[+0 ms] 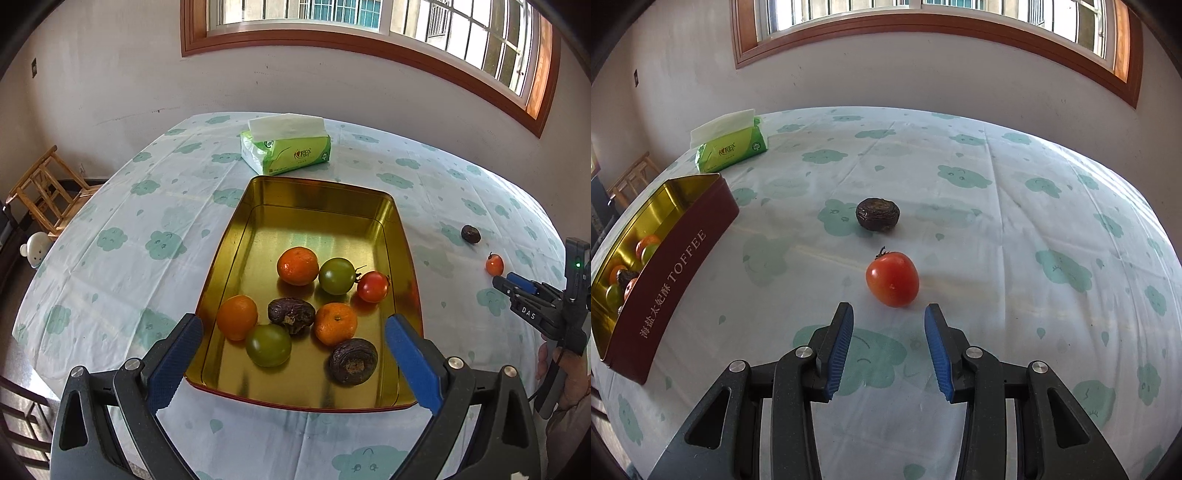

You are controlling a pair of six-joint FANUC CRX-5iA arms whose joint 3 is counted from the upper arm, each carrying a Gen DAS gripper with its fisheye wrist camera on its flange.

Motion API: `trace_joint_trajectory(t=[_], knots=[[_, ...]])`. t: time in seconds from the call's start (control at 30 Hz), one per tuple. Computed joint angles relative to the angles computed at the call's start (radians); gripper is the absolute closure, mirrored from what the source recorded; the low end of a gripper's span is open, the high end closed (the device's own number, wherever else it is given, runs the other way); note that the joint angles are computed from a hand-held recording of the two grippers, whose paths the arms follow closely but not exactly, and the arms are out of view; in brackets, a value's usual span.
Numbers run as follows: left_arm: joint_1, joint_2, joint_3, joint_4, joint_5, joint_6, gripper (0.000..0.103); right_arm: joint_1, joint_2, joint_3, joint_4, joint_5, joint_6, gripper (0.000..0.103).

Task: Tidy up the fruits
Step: 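Grasp the larger red tomato from the cloth with the right gripper, then grasp the last dark brown fruit with the left gripper while the right gripper holds the red tomato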

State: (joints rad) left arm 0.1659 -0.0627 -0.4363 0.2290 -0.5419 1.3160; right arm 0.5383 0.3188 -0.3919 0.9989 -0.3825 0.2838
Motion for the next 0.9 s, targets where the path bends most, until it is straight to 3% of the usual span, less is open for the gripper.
trace_joint_trajectory(t=[0.23,0.7,0.77,0.9], knots=[[-0.043,0.036,0.040,-0.016,-0.009,0.008,0.005,-0.001,0.053,0.067,-0.070,-0.009,0.095,0.061],[-0.136,0.117,0.123,-0.034,-0.009,0.025,0.005,-0.014,0.081,0.099,-0.068,0.001,0.123,0.062],[-0.151,0.128,0.133,-0.031,-0.005,0.023,0.005,-0.015,0.080,0.097,-0.066,0.004,0.122,0.067],[-0.180,0.156,0.155,-0.018,0.004,0.010,0.005,-0.019,0.069,0.085,-0.067,0.016,0.115,0.067]])
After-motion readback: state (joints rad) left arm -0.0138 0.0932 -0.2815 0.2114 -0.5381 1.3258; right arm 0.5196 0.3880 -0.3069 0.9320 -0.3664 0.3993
